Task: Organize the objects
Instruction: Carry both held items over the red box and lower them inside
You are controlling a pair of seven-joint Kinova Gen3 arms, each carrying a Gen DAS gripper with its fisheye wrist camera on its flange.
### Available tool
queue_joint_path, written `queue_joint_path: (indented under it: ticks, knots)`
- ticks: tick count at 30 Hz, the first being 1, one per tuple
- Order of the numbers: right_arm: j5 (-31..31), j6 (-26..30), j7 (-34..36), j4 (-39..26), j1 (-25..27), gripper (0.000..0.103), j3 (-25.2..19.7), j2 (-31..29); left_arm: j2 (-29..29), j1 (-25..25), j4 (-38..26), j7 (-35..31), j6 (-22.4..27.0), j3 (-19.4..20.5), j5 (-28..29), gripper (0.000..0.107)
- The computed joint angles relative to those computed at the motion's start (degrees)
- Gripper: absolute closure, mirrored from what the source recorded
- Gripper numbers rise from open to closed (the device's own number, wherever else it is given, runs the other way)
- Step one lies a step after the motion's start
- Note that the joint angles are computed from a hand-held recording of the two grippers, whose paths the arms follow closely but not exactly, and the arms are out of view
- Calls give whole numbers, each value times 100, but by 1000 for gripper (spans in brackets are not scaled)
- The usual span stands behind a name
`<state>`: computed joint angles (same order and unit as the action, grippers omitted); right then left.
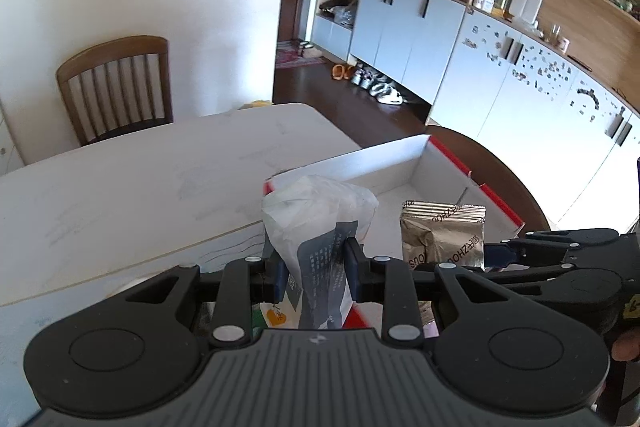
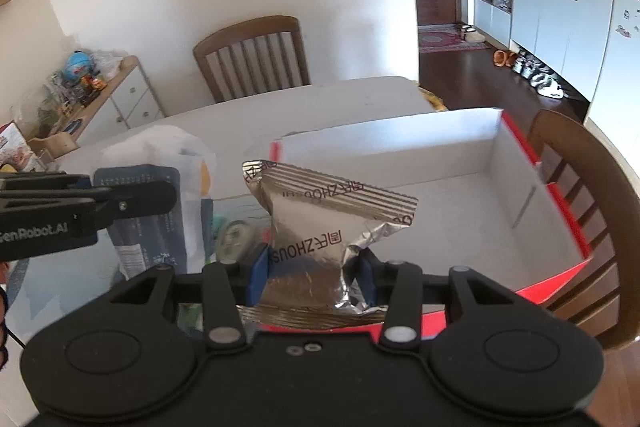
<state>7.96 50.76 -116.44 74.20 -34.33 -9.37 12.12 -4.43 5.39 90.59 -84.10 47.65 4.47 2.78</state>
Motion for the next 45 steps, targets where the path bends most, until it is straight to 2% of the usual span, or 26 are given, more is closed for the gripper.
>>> queue_joint_path:
  ticks: [4,10,17,27,34,45]
  knots:
    - [-253,-1,338,77,322,60,54,-7,394,175,-495,413,153,208,-327,80]
    - [-502,-47,715,140,689,60,137,42,1002,544,-1284,595,415,293,-634,80]
    - [-536,40,1117,-70,924,60,231,350,2038,919,-2155,759,1011,162,-696,80]
    - [-622,495,1734,-460,1009,60,284,933,3005,1166,-3008,699,1753,12,-739,80]
    - [-725,900,2053,-895,1079,60,322,1306,3455,1192,-3554,590,2279,-83,-732,80]
    - [-822,1067,2058,-1123,1072,59,400,1627,3742,1283,-3788,412,2434,-175,-864,79]
